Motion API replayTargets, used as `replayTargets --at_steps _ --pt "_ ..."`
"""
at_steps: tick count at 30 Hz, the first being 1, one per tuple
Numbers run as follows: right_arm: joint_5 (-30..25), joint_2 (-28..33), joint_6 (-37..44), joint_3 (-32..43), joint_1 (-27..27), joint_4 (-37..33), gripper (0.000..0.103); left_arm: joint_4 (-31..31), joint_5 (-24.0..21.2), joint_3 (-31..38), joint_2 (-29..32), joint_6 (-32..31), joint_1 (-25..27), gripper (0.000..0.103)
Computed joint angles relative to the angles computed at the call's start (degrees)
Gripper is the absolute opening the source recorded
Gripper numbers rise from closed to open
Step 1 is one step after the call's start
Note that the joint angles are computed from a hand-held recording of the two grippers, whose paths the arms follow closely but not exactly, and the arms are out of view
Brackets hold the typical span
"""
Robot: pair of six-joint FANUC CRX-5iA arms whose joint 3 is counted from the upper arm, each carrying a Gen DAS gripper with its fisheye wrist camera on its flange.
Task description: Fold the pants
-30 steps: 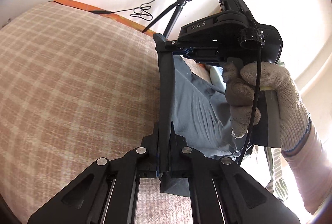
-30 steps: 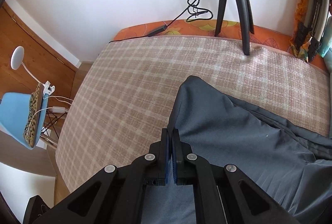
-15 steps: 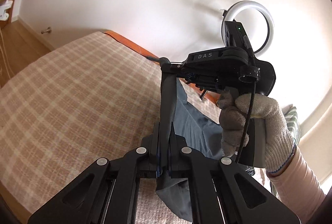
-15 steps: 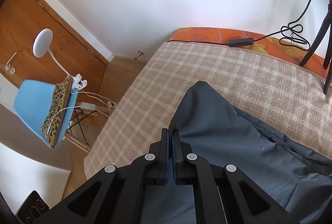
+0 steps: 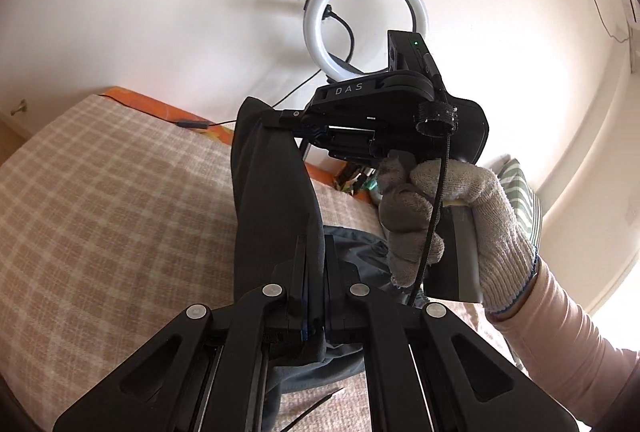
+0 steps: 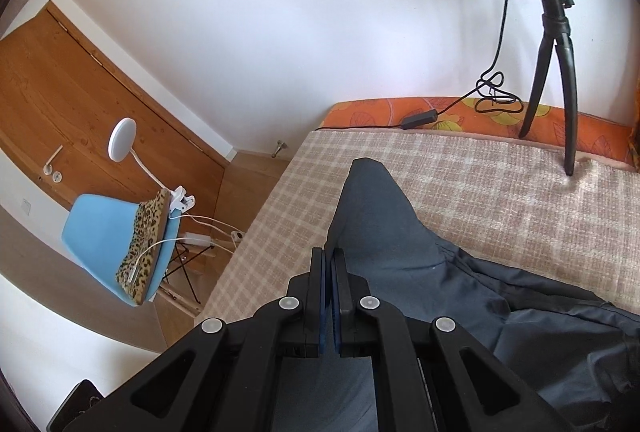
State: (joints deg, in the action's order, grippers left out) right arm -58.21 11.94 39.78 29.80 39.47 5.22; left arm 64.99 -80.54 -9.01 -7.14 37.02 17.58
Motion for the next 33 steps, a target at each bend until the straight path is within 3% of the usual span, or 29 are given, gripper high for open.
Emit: replayTargets --at_steps 7,20,27,33 --pt "2.23 -12.24 -5.77 -14.51 -0.75 5.90 0.000 -0.51 -0.50 -0.37 -1.06 -0.75 -8.00 0.003" --pt "2.07 -32.89 -17.56 -39.03 -4.32 11.34 0.000 -8.45 0.72 -2.67 -2.49 -0.82 -23.89 0.003" --pt "0.68 -37.49 -19.76 -45.26 -7.35 10.84 0.000 -12.49 3.02 -2.71 -1.39 0.78 -30.51 0.003" --pt "1.25 -38.70 -19.70 -48.19 -9.74 9.32 0.000 -13.52 3.89 -3.10 -1.55 1.02 -32.21 0.003"
